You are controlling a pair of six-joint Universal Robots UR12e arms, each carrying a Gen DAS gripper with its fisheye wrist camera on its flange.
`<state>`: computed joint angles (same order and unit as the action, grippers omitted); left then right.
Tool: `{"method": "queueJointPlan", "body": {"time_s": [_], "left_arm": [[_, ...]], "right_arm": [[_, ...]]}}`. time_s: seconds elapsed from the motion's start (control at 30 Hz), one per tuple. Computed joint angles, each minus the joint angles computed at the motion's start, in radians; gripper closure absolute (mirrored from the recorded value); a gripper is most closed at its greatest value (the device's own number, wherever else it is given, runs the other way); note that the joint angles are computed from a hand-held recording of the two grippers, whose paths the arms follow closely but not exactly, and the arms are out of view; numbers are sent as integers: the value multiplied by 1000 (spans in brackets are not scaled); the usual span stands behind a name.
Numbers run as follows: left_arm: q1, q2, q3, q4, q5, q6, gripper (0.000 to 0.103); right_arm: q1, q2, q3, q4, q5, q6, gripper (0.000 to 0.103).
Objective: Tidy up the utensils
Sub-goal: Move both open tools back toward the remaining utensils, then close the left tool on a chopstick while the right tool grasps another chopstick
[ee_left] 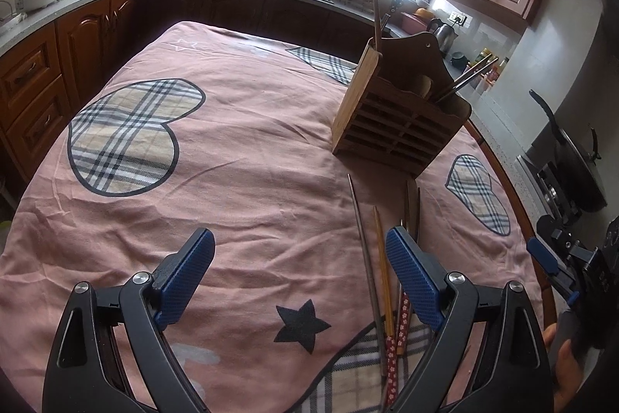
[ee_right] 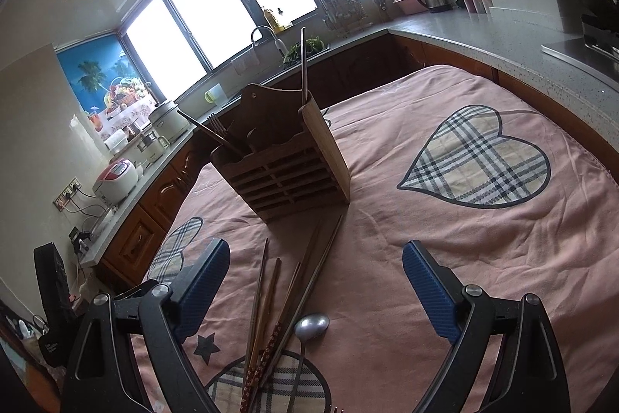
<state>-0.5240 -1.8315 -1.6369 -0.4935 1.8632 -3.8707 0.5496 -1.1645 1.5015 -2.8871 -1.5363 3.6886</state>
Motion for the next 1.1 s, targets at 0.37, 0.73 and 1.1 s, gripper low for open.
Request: {"method": "queueJointPlan", "body": {"time_s": [0.37,0.73,1.1], "left_arm": [[11,-43,57,-81,-40,43,11],[34,-123,162,-162,-90,114,21],[59,-219,285,-259,-174,186,46]], "right_arm": [[6,32,-52,113,-19,-48,11],[-13,125,-190,283,32,-99,49],[-30,218,-316,420,54,-136,74]]}}
